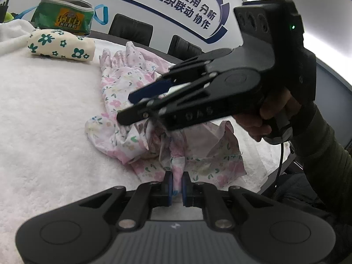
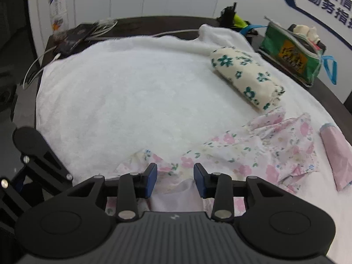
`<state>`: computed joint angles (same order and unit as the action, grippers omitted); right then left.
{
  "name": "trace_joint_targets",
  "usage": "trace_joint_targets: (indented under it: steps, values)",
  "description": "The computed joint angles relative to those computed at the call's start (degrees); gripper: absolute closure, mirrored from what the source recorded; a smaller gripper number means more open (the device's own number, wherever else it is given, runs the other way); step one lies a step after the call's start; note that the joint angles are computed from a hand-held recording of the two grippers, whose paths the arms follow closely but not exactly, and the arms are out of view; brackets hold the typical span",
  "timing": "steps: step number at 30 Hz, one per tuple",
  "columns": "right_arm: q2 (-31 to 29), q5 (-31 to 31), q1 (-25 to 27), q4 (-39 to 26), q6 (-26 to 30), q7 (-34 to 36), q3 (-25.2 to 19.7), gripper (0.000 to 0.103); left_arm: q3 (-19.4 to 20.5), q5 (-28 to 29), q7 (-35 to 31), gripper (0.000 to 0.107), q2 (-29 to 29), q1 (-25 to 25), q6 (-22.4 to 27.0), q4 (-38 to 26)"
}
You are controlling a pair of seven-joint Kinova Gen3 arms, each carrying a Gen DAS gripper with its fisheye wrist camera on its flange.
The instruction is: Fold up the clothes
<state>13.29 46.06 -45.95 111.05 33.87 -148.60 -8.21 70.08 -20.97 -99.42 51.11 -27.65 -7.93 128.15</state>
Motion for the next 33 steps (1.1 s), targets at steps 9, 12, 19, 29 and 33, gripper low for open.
trace_joint_targets:
  steps: [9,12,19,29,33]
  values:
    - [0.99,11.69,3.21,-0.48,9.08,-13.30,-9.91,0.101,0.07,-0.20,-0.44,0.099,0.12,0.01,0.22,-0.16]
    - [-1.53,13.77,11.17,1.99,4.11,-17.34,-15.43,0.090,-0.04,-0.21,-0.54,0.099,-0.14,0.14,0.08,-0.10]
    - [5.39,14.16,28.45,-0.76,-0.48,-5.93,-31.64,0.074,-0.01,-0.03,-0.24,0.099,-0.16,0.10,0.23,-0.19]
    - [1.55,20.16,9.87,-0.01,13.70,-24.57,-19.39,0.103,0.18,0.60,-0.39,0.099,-0.22,0.09,0.58,-0.28]
    - [4.15,22.10,-0.74,0.74,23.02,-33.59,-9.41,0.103,-0.12,0.87,-0.49,0.099,-0.84,0.42,0.44,-0.32]
